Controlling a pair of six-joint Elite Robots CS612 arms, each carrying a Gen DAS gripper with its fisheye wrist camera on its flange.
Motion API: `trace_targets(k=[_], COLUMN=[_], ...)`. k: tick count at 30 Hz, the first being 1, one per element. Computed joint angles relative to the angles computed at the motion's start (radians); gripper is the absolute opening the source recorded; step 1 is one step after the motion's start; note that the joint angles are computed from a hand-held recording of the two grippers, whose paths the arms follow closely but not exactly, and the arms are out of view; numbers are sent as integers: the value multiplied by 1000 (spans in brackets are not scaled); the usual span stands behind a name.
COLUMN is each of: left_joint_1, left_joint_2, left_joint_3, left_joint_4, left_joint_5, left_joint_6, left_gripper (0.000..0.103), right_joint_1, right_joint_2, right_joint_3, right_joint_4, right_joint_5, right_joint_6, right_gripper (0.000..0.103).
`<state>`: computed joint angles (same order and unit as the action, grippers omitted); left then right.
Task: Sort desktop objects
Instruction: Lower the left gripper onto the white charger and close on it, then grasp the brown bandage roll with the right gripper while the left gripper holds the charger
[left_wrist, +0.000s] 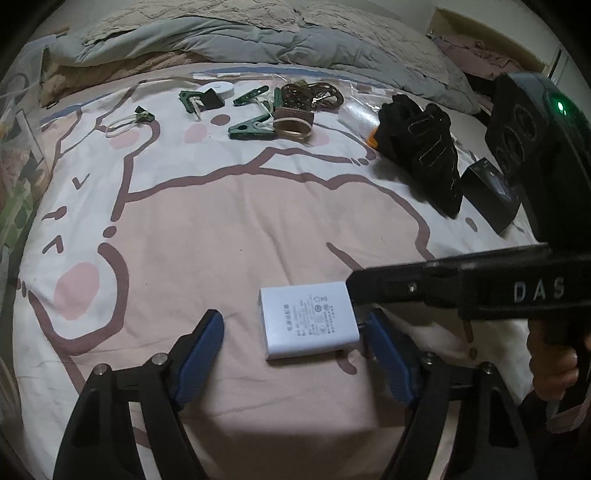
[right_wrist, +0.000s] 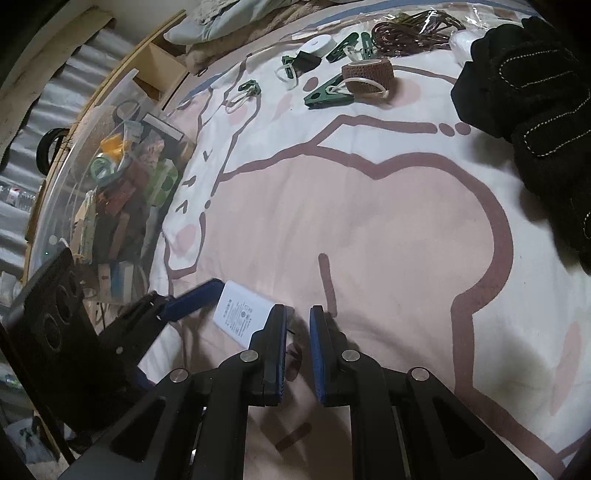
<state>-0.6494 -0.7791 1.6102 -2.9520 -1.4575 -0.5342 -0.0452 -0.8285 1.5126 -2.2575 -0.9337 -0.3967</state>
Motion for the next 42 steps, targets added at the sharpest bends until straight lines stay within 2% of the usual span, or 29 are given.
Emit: trace_targets(k=[4, 7, 8, 11, 15, 20, 24, 28, 30, 31, 32, 35, 42], left_joint_1=[2, 9, 11, 12, 14, 15, 14, 21, 24, 26, 27, 31, 37], left_joint_2=[3, 4, 4, 2, -2, -5, -13, -16, -16, -16, -16, -15, -12], left_joint_3=[1, 4, 5, 6, 9, 10, 18, 23, 24, 24, 25, 26, 28], left_joint_4=[-20, -42, -47, -48, -51, -42, -39, -40, -41, -42, -43, -47, -57], left_joint_5=[-2, -30, -41, -47, -56, -55, -23, -12, -13, -12, -12, -25, -46], left_joint_6=[-19, -31, -31, -15, -4, 14, 25, 6, -2, -10, -17, -30, -39], left_gripper=[73, 60, 53, 52, 50, 50, 50, 50, 50, 50, 50, 50, 50], right_joint_1=[-6, -11, -13, -19, -24, -30, -23, -19, -13, -8, -4, 12, 53], right_joint_2=[4, 3, 2, 5, 12, 38, 62, 98, 115, 121, 126, 146, 191], right_joint_3=[-1, 5, 8, 9, 20, 12, -12, -65, -94, -105, -117, -159, -248], right_joint_4=[-22, -58, -77, -113, -269, -396, -489, -537, -553, -556, -555, -544, -472], right_joint_5=[17, 25, 27, 42, 47, 104, 66, 73, 61, 44, 32, -8, -169], right_joint_6=[38, 69, 81, 114, 198, 296, 350, 432, 466, 473, 474, 461, 402], right_gripper=[14, 14, 14, 14, 14, 14, 14, 15, 31, 55, 64, 64, 64])
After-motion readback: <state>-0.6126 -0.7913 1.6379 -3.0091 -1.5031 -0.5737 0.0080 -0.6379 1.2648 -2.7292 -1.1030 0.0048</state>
